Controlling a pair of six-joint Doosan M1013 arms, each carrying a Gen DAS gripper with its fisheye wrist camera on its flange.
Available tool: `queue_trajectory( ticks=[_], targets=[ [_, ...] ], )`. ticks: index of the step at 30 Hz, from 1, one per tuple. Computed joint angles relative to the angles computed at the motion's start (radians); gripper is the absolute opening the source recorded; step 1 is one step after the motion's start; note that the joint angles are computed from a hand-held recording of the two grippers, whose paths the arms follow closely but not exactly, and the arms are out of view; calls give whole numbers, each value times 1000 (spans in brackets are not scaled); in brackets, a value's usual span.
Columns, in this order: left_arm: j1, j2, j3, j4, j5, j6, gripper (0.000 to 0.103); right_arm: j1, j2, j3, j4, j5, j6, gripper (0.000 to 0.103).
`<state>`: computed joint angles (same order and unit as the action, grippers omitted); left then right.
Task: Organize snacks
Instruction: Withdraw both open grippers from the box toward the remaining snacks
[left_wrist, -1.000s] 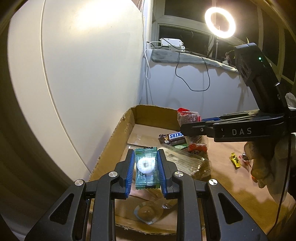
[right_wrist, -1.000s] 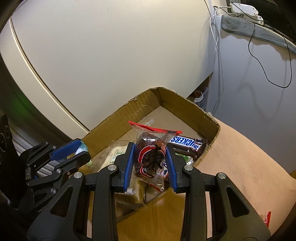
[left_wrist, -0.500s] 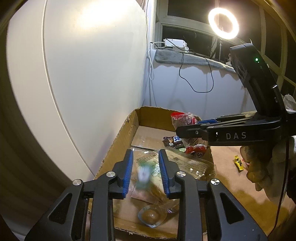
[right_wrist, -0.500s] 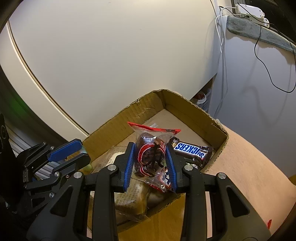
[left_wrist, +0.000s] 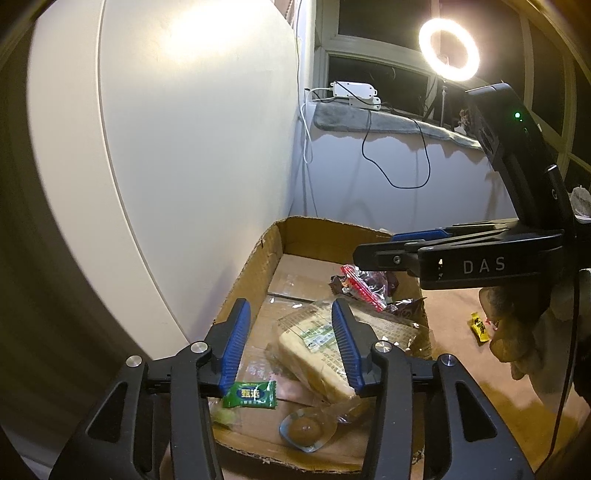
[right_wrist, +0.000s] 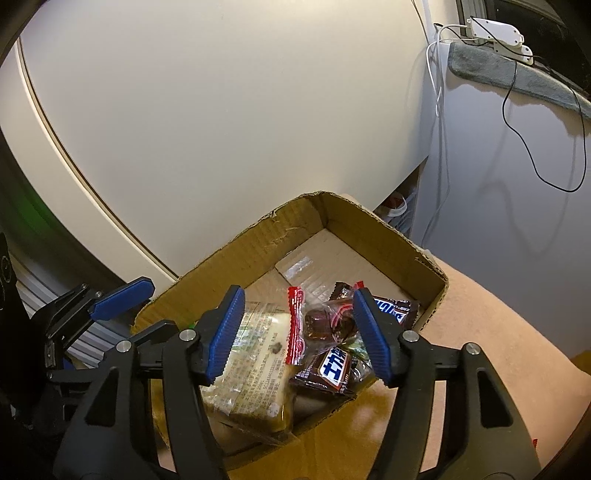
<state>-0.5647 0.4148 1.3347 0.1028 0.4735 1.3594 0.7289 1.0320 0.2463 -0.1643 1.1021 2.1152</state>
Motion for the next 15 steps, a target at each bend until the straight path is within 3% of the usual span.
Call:
queue_trajectory(
  ticks=[4, 8, 15],
  targets=[
    [-3, -6, 6, 14, -8, -6, 45, 4, -23, 43, -20, -21, 16, 73],
    [-7, -12, 11, 26, -14, -14, 46, 7, -52, 93, -42, -48, 32, 74],
    [-18, -28, 28, 59, -27, -35, 60, 18, -106, 185, -102, -83, 67, 79]
  ],
)
